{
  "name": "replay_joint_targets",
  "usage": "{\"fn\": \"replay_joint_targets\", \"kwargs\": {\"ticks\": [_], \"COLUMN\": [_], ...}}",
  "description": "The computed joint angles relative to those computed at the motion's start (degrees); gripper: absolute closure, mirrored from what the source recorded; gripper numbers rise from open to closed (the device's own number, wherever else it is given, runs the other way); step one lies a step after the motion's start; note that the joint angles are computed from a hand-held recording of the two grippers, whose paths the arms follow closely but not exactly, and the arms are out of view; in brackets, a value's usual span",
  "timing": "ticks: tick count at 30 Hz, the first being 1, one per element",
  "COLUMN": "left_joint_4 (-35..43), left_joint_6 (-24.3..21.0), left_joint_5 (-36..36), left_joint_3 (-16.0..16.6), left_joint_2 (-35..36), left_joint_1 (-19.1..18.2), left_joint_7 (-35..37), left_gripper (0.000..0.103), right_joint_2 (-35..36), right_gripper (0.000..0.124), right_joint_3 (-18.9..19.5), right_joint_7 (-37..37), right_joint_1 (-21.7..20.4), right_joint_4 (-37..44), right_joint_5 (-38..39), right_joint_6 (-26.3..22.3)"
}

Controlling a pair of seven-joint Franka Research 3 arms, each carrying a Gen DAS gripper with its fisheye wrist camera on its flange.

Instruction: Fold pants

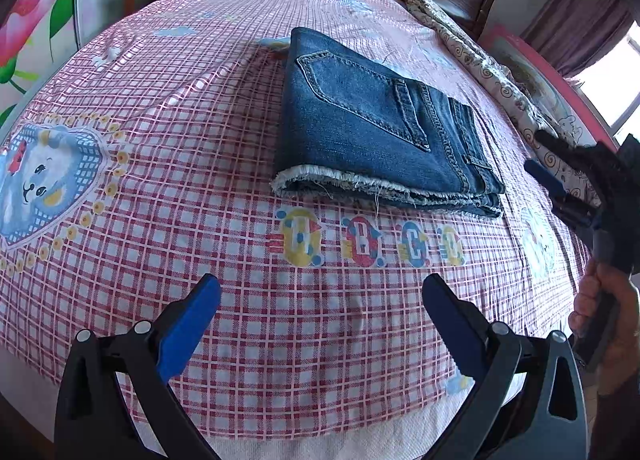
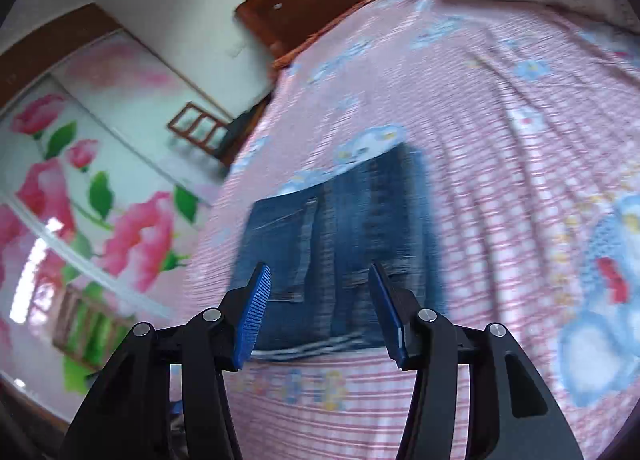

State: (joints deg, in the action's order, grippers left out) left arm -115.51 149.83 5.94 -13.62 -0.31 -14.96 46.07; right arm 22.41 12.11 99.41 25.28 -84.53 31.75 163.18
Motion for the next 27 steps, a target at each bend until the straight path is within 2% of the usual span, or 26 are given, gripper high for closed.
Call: {"fn": "replay_joint_targets", "kwargs": {"ticks": [1,2,3,4,6,7,8,9,10,11,14,17,20,22,25,27], "left_joint_4": [0.19,0.32,0.55,0.71,1.44,1.28,0.92,0.62,0.38,0.27,-0.79,-1.15,-1.12,-1.08,-1.3,-2.19], "left_joint_6": [0.07,0.08,-0.18,-0.64,-2.58,-2.85,-2.94,-3.18,-3.84,-4.58,-6.13,-8.75,-11.27,-12.81,-13.06,-12.22], "left_joint_5": [-0.12,0.13,0.85,1.43,1.51,1.17,0.78,0.99,1.43,1.53,2.79,8.43,14.25,19.08,23.15,26.29], "left_joint_3": [-0.03,-0.05,-0.07,-0.08,0.01,0.07,0.17,0.21,0.23,0.23,0.07,-0.58,-1.56,-2.4,-3.21,-3.81], "left_joint_2": [0.13,0.16,0.16,0.14,0.36,0.24,0.05,-0.12,-0.3,-0.38,-1.56,-2.74,-3.72,-4.29,-5.05,-6.13], "left_joint_1": [-0.04,-0.07,-0.09,-0.11,-0.03,0.04,0.14,0.21,0.27,0.29,0.23,-0.07,-0.66,-1.16,-2.12,-2.61], "left_joint_7": [0.04,-0.14,-0.48,-0.66,-0.65,-0.72,-0.94,-1.38,-2.01,-2.25,-2.78,-5.54,-8.08,-10.19,-11.41,-12.94], "left_gripper": [0.002,0.002,0.002,0.002,0.002,0.002,0.002,0.002,0.002,0.002,0.002,0.002,0.002,0.002,0.002,0.002], "right_joint_2": [2.15,4.05,5.74,7.03,6.37,5.22,3.99,2.68,0.81,-1.62,-6.2,-10.38,-15.15,-17.23,-17.92,-18.14], "right_gripper": [0.073,0.065,0.051,0.054,0.055,0.055,0.054,0.036,0.024,0.024,0.024,0.024,0.024,0.024,0.024,0.024], "right_joint_3": [2.67,3.34,2.01,2.69,7.43,7.49,5.56,2.15,-0.87,-3.2,-3.2,-5.13,-5.4,-5.2,-4.06,-3.36], "right_joint_7": [-3.79,-3.59,0.59,0.75,-5.6,-5.46,-2.24,2.34,7.73,12.72,14.21,20.56,23.8,29.53,37.92,42.41], "right_joint_1": [-1.88,-2.31,-2.01,-3.04,-6.76,-7.11,-5.95,-3.66,-1.39,0.43,0.65,3.2,6.02,8.07,10.14,10.86], "right_joint_4": [2.85,5.01,6.27,5.67,2.75,1.75,1.28,1.25,0.17,-1.99,-6.57,-10.28,-15.88,-17.81,-18.45,-19.34], "right_joint_5": [4.35,5.69,4.35,7.02,17.74,18.9,16.04,11.92,7.11,2.37,-0.57,-12.41,-26.3,-40.22,-60.32,-68.28], "right_joint_6": [-2.57,-4.41,-7.73,-7.88,-3.08,-3.68,-5.61,-8.3,-9.89,-11.22,-14.77,-20.04,-20.15,-20.09,-21.92,-22.2]}}
